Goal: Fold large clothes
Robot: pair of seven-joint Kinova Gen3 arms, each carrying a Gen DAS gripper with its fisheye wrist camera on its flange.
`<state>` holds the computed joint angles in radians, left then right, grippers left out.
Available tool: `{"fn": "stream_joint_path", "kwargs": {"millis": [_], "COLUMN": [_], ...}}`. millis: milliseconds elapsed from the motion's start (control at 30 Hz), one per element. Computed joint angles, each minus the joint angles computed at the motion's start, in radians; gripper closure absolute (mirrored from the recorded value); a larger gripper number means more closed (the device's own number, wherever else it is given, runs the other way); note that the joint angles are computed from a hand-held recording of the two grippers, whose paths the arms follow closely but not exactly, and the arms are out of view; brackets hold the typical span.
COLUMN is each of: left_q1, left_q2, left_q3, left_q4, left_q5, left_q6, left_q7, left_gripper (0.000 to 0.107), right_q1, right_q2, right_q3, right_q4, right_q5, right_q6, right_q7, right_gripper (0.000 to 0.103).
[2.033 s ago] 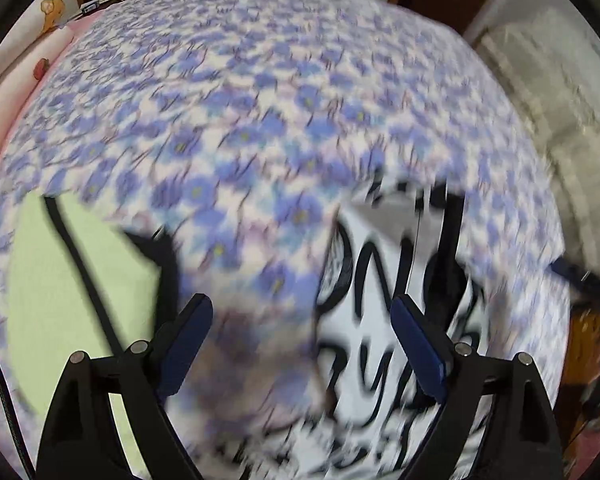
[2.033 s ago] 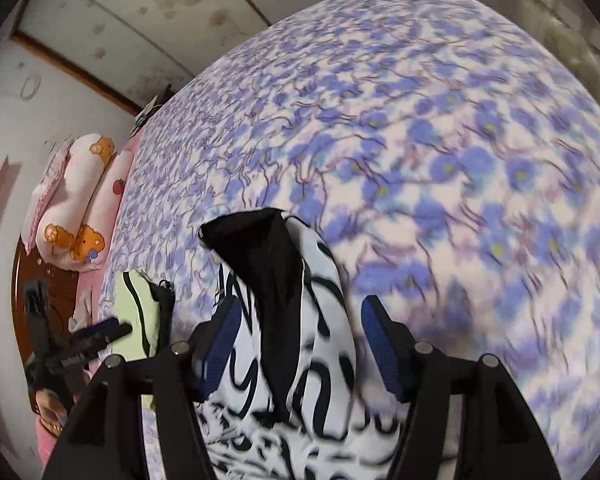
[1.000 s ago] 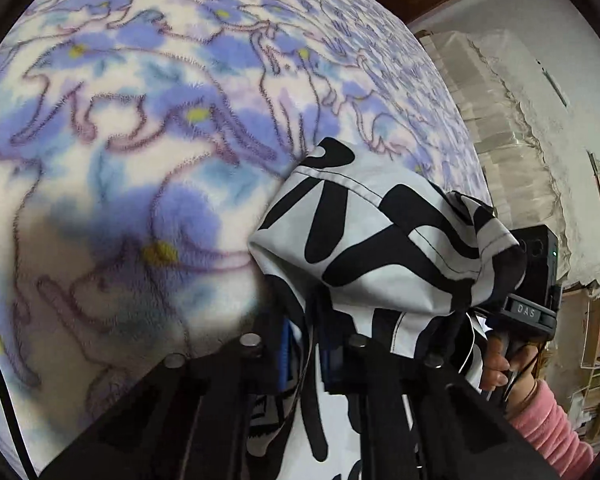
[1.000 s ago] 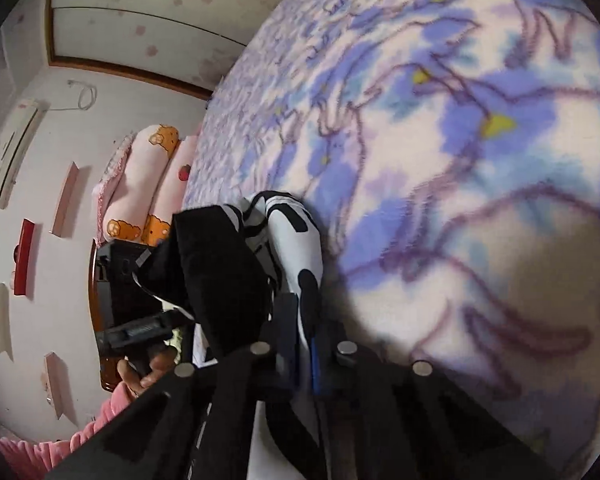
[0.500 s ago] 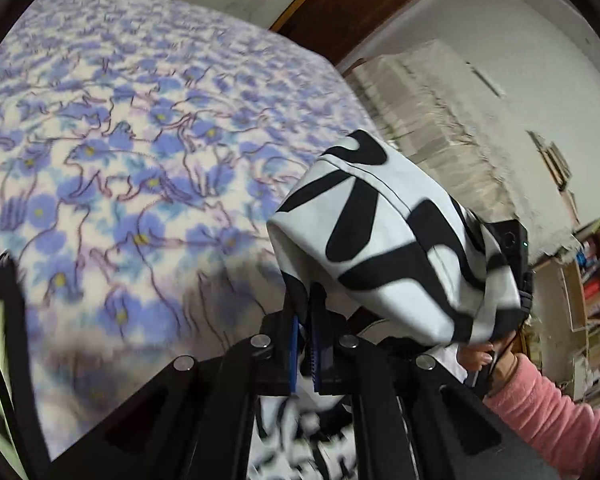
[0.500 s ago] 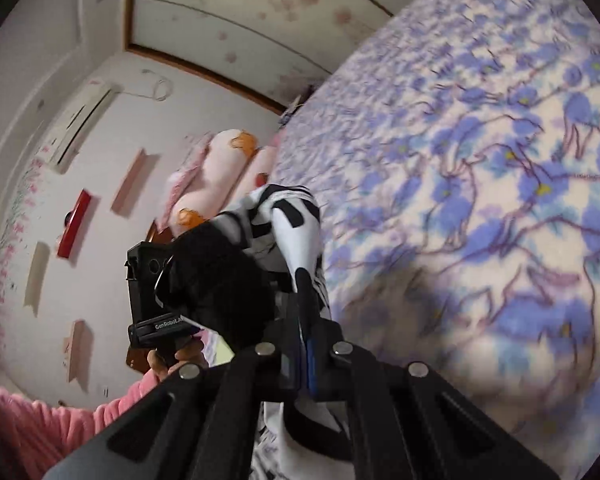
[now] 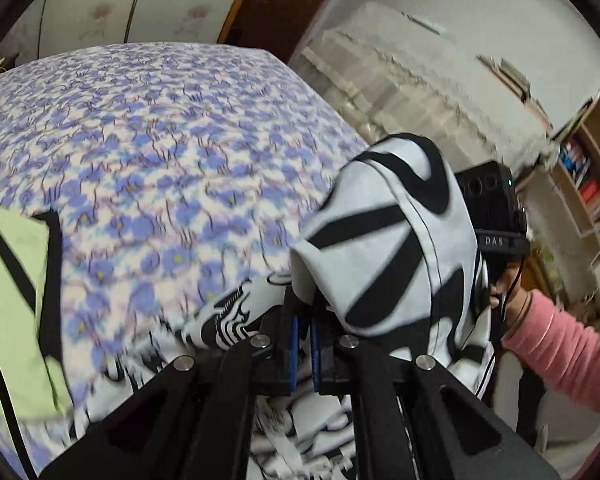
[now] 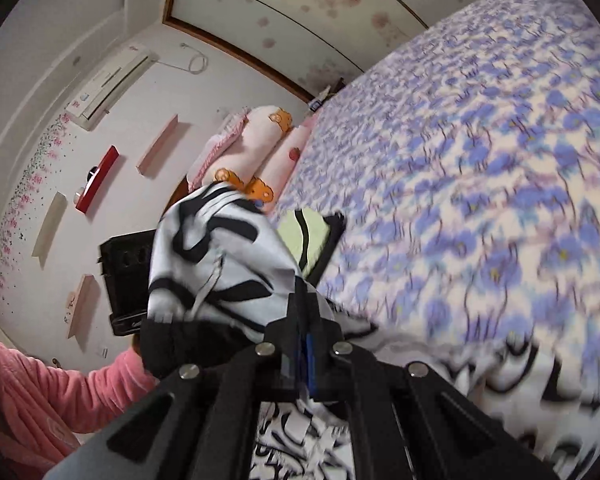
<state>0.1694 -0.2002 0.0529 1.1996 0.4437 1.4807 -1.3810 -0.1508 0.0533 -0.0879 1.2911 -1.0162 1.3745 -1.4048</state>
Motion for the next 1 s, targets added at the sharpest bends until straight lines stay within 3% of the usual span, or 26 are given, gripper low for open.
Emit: {"fn": "stream_joint_path", "kwargs": {"millis": [167,333,467,800,867,933,1000], "left_q1": [0.037,0.066,0.07,0.136,0.145,0.152,0.153], "left_q2": [-0.049,-0.124,-0.17,-0.113,-0.108,-0.111,-0.124], "left_q3": [0.109,0.183,0.232,0.354,0.353,0.339,0.324], "left_q4": [0.053,0.194,0.298,0.32,0.318,0.315,0.311], "left_q5": [-0.072,-0.118,-0.149,-0.23,-0.234,-0.221,-0.214], "left_q6": [0.039,-0.018,-0.064,0.023,0.044,0.07,0.092], "left_q7": [0.137,0.26,0.36,0.577,0.622,0.666,0.703], "left_gripper": [0.105,0.105,0.104,0.094,0.085,0.065,0.052], "right_q1": [-0.031,-0.087,-0.131,-0.157,-0.149,-0.143,-0.132], "right_q2": [-0.147,-0.239,-0.271,-0.299,-0.31,-0.315,-0.327], "right_q3": [0.01,0.001,-0.015,0.002,0.017,0.023,0.038], "right_q4": [0.141,0.25,0.299,0.36,0.363,0.356,0.35], "right_q5": [0.107,0.235,0.334,0.412,0.401,0.391,0.373], "right_q6": [-0.001,-0.044,-0.06,0.014,0.035,0.049,0.066], "right_q7": [-0.079,-0.169,-0.238,-0.397,-0.431,-0.464,-0.502], "right_gripper": [0.101,0.101,0.098,0.094,0.093,0.089,0.081]}}
